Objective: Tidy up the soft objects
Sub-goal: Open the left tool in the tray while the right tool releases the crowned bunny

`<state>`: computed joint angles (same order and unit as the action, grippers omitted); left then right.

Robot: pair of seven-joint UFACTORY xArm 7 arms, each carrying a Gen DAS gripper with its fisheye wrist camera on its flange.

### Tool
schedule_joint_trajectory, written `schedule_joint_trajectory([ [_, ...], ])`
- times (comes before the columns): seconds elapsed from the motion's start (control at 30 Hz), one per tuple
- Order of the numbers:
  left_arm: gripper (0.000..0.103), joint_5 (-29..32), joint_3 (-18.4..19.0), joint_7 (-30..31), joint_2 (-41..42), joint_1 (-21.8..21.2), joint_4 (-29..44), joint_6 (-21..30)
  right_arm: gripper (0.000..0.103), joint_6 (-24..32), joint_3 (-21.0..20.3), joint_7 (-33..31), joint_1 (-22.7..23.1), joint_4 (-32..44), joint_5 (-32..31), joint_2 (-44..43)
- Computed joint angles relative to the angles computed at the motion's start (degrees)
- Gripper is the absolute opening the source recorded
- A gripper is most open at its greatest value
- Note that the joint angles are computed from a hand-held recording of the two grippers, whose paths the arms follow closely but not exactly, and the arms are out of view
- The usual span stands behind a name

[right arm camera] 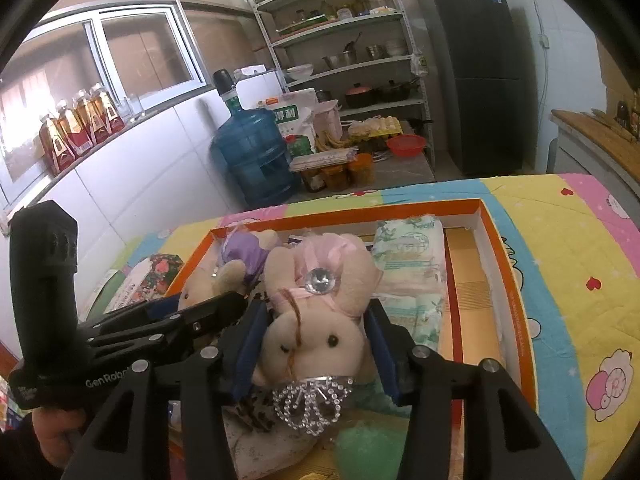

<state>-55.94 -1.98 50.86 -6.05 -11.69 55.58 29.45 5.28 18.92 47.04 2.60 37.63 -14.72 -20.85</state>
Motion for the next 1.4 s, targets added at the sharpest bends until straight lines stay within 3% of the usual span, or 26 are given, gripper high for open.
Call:
schedule_joint_trajectory([
  [0.33, 0.06, -0.38, 0.18, 1.31, -0.94, -0.22, -0.72, -0.74, 0.051, -0.87, 0.53, 0.52, -0.81, -0.61, -0.12, -0.96],
  [0.5, 0.062, -2.69, 0.76, 3.27, -3.04, -0.95, -2.17, -1.97, 0.065, -1.94, 2.2, 1.77, -3.15, -1.97, -0.33, -3.08],
  [0.93, 0.062, -4.88, 3.18, 5.75, -8.54, -3.17, -5.12, -3.43, 0.065, -3.19, 4.05, 2.06, -4.44, -3.8, 1.68, -6.79],
  [1.4, 0.062, -3.0, 7.09, 5.92, -17.01, -5.03, -10.93, -3.97, 0.065, 2.1, 9.07, 6.36, -6.04, -3.22, 0.14, -13.26],
])
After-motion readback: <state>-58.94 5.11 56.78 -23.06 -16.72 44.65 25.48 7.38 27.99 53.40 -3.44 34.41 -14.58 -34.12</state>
